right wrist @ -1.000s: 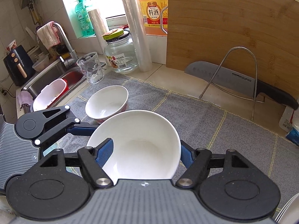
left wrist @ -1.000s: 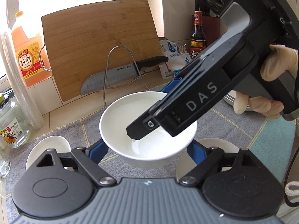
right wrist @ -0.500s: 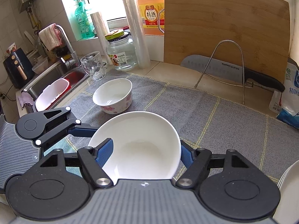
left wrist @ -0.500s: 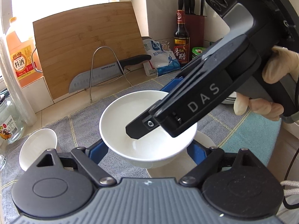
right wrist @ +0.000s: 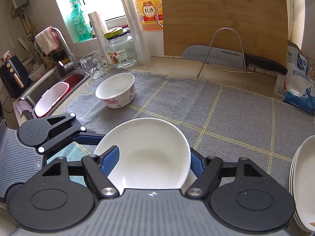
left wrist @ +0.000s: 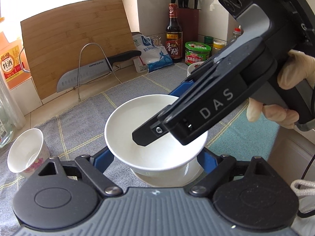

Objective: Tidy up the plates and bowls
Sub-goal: 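Lift the white bowl with the right tool and carry it over another bowl, then lower the white bowl into the other bowl and open the right tool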

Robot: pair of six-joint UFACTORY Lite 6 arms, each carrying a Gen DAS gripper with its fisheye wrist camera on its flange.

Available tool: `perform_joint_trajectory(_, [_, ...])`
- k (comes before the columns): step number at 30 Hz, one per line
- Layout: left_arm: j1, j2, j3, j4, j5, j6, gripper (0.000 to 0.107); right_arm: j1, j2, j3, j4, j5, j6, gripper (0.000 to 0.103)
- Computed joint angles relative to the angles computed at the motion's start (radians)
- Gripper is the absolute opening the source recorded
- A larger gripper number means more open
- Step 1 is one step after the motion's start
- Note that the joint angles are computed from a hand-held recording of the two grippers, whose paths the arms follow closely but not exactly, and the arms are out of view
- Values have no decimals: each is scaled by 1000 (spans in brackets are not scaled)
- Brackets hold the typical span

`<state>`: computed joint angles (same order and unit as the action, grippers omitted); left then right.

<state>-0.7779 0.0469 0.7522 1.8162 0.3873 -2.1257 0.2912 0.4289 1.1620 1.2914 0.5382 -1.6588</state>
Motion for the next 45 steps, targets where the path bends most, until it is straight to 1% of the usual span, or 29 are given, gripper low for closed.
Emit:
perform_joint_trajectory(12, [-9, 45, 18, 37, -31, -30, 90, -22, -21, -73, 50, -24, -46, 80])
perform_joint_trajectory(24, [1, 73, 33, 52, -43, -34, 90, -25, -2, -70, 60, -34, -59, 80])
perform_joint_trajectory(29, [10, 78, 34, 72, -53, -52, 92, -16, 6, -64, 53, -51, -61, 80])
perform_joint_trajectory(34, [21, 94, 44, 87, -67, -70, 96, -14, 12, -61, 55, -54, -65, 80])
perform_joint_trajectory(36, [15, 96, 41, 91, -48, -70, 99, -12, 7, -68, 68, -62, -78, 86])
perform_joint_trajectory(38, [13, 91, 38, 84, -42, -53, 99, -10, -7, -88, 113, -71, -130, 99])
perform_joint_trajectory(40, [14, 87, 33, 84, -44, -51, 99, -8, -29, -115, 169, -76, -192, 103])
perform_joint_trajectory(45, [9, 69, 15, 74, -34, -39, 99, -2, -40, -125, 195, -87, -217, 103])
